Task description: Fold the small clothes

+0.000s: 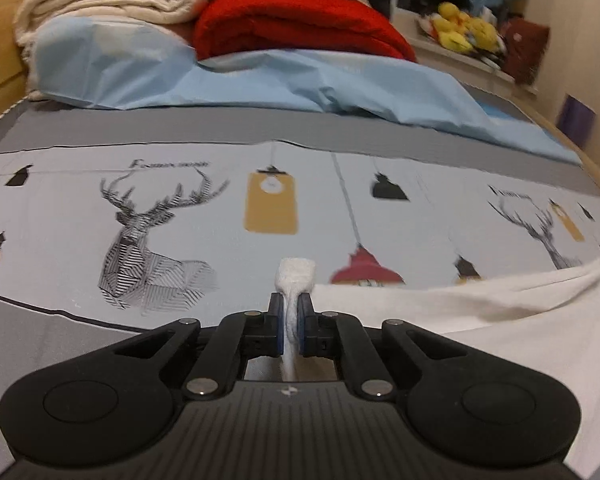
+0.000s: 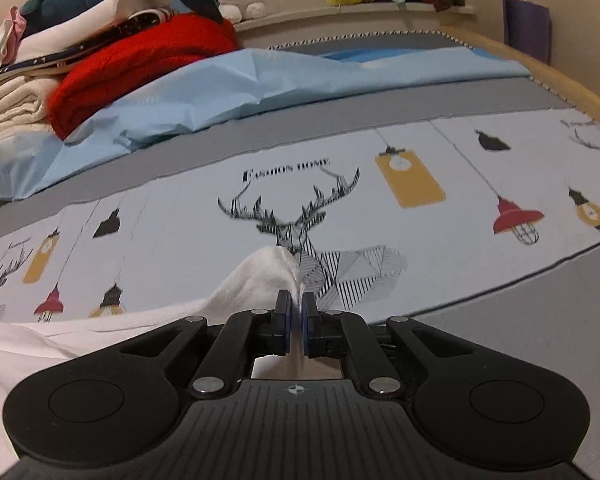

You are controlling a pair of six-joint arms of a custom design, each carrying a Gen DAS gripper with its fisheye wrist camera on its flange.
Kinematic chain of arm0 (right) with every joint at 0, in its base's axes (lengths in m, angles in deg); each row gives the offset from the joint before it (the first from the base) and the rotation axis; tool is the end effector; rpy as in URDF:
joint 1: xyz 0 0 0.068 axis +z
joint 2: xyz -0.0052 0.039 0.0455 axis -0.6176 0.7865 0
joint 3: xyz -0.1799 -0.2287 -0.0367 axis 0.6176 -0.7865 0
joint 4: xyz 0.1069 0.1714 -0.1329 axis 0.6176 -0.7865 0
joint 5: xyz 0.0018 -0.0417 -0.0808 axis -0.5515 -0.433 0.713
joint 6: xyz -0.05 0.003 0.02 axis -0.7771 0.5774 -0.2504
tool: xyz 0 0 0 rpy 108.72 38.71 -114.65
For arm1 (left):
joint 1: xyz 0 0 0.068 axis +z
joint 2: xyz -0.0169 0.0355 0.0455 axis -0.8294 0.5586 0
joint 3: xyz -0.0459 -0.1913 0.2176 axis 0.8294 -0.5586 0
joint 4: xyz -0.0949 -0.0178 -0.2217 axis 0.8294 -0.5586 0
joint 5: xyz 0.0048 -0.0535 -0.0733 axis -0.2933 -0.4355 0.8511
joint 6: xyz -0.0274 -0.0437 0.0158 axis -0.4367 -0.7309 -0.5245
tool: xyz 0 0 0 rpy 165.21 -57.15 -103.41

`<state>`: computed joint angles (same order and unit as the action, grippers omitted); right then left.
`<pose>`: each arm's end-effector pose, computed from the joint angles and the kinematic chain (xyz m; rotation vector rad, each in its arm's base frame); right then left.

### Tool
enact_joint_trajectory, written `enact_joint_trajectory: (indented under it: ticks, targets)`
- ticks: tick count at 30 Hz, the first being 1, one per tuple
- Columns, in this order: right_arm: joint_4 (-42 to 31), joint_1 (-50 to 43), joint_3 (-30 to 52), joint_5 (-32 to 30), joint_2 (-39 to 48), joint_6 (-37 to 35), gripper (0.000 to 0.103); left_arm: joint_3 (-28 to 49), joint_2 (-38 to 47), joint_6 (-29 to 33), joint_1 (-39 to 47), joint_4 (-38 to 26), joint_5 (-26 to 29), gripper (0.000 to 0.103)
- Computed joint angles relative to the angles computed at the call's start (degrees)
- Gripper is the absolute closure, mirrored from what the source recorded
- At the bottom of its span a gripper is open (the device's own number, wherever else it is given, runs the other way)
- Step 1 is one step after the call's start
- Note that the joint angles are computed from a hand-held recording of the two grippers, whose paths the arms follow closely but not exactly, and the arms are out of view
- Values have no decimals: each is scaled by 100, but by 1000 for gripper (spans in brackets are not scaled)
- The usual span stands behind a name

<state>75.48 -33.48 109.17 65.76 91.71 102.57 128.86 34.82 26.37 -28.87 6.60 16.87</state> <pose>0.2924 0.0259 0.2534 0.1780 2.3170 0.2398 0.2646 0.1223 0.2659 -0.0853 2.3410 -0.0463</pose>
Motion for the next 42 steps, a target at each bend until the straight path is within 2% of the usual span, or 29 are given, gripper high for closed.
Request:
enact_joint_trajectory:
  ticks: [3, 5, 6, 8, 9, 12, 13, 15, 19, 24, 25, 26, 27, 28, 30, 32, 34, 36, 38, 40, 42]
  targets:
    - [173, 69, 67, 268, 161, 142, 95, 251, 224, -227, 57, -217, 4, 89]
    - [-165, 228, 239, 690, 266, 250, 74, 459, 321, -354, 148, -553, 39, 86]
    - [-304, 194, 266, 590, 263, 273, 70, 521, 322, -370, 251, -655, 148, 86]
    - [-498, 58, 282, 177, 220, 363, 70, 690, 376, -341, 421, -953, 327, 86]
    - [-654, -12, 305, -21, 199, 385, 70, 884, 487, -233, 568, -1354, 587, 86]
    - [-1313, -239, 393, -660, 145, 202, 70, 1440, 914, 403, 786, -2738, 947, 81]
    - [-1621, -320, 421, -895, 132, 19, 70, 1547, 1015, 678, 799, -3116, 886, 76]
    - [-2199, -354, 394, -1051, 14, -420, 70, 1638, 1175, 1365, 805, -3813, 648, 73]
    - [-3071, -319, 93, -1163, -315, -1183, 70, 1349, 1129, 2484, 907, -4530, 279, 73]
    - [-3785, -596, -245, -1371, -846, -1875, 69, 1019, 944, 3165, 1268, -4767, 82, 76]
    - [-3889, -619, -284, -1374, -939, -1957, 70, 998, 912, 3276, 1367, -4837, 106, 89]
    - [-3996, -625, -312, -1353, -1036, -2020, 80, 961, 848, 3426, 1434, -4884, 123, 99]
    - [-4078, -631, -317, -1348, -1099, -2075, 94, 955, 775, 3570, 1486, -4944, 151, 99]
    - [-4171, -668, -294, -1383, -1168, -2148, 99, 929, 626, 3766, 1570, -4992, 205, 99]
    - [-4321, -933, -160, -1705, -1456, -2176, 99, 1209, 465, 3980, 1948, -5395, 625, 100]
    - [-4479, -1498, 44, -2328, -1730, -2171, 99, 1612, 529, 4185, 2431, -5901, 1143, 100]
    - [-4710, -1882, 168, -2545, -1793, -2287, 99, 1546, 382, 4328, 2482, -5827, 912, 100]
    - [-4889, -1660, 76, -1994, -1726, -2552, 99, 1002, 185, 4434, 2212, -5418, 64, 99]
    - [-4994, -1138, -166, -1407, -1647, -2724, 99, 536, -33, 4645, 1980, -5144, -461, 99]
    - [-5078, -829, -271, -1137, -1586, -2796, 99, 379, -202, 4672, 1868, -5040, -569, 98]
    - [-5165, -722, -234, -1047, -1603, -2793, 98, 539, -237, 4637, 1977, -5170, -385, 95]
